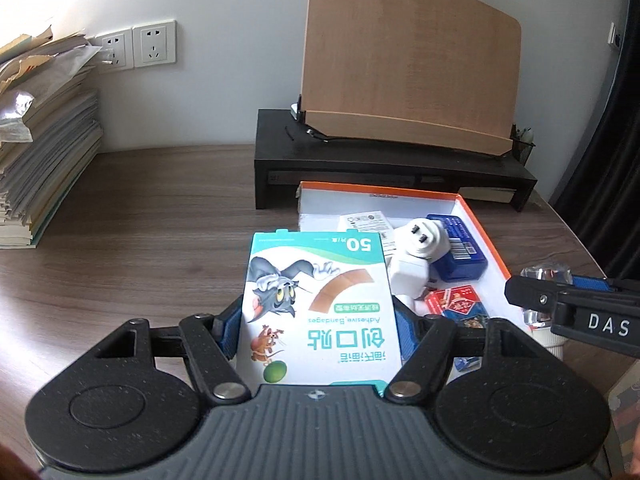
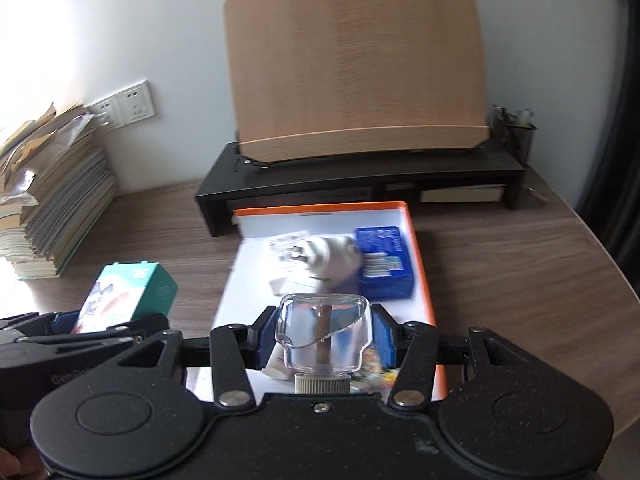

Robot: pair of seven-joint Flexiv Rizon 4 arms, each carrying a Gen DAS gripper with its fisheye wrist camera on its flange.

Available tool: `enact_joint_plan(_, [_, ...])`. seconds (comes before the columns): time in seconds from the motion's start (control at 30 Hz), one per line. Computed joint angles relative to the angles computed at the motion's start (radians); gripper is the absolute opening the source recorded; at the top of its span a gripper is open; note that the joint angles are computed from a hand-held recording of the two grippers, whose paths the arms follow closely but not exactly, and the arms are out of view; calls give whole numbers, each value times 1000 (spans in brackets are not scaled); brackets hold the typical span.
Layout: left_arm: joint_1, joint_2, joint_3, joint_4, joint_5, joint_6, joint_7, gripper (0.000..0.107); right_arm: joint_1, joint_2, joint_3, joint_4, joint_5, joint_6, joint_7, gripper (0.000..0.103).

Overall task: Organize rigid objects
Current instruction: 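Carry the teal bandage box and clear bottle cap over the tray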

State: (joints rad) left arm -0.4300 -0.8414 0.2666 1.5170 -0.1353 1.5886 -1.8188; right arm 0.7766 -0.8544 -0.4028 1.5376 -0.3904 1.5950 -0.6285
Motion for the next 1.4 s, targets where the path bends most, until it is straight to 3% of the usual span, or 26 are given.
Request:
enact_joint_plan(0.13, [-30, -12, 10, -24, 5, -17, -8, 72, 25, 28, -48, 74, 26, 46, 0, 60])
enact_joint_plan(0.47, [-74, -33, 30, -76, 40, -82, -69, 72, 7, 55, -23, 117, 95, 85, -93, 60])
enact_joint_plan(0.93, [-86, -36, 46, -118, 133, -137, -194, 72, -55, 47, 55, 74, 119, 79, -179, 60])
enact_joint_plan(1.4, [-55, -41, 10, -138, 175, -158, -217, 72, -90, 23, 99, 22, 96, 45, -193, 60])
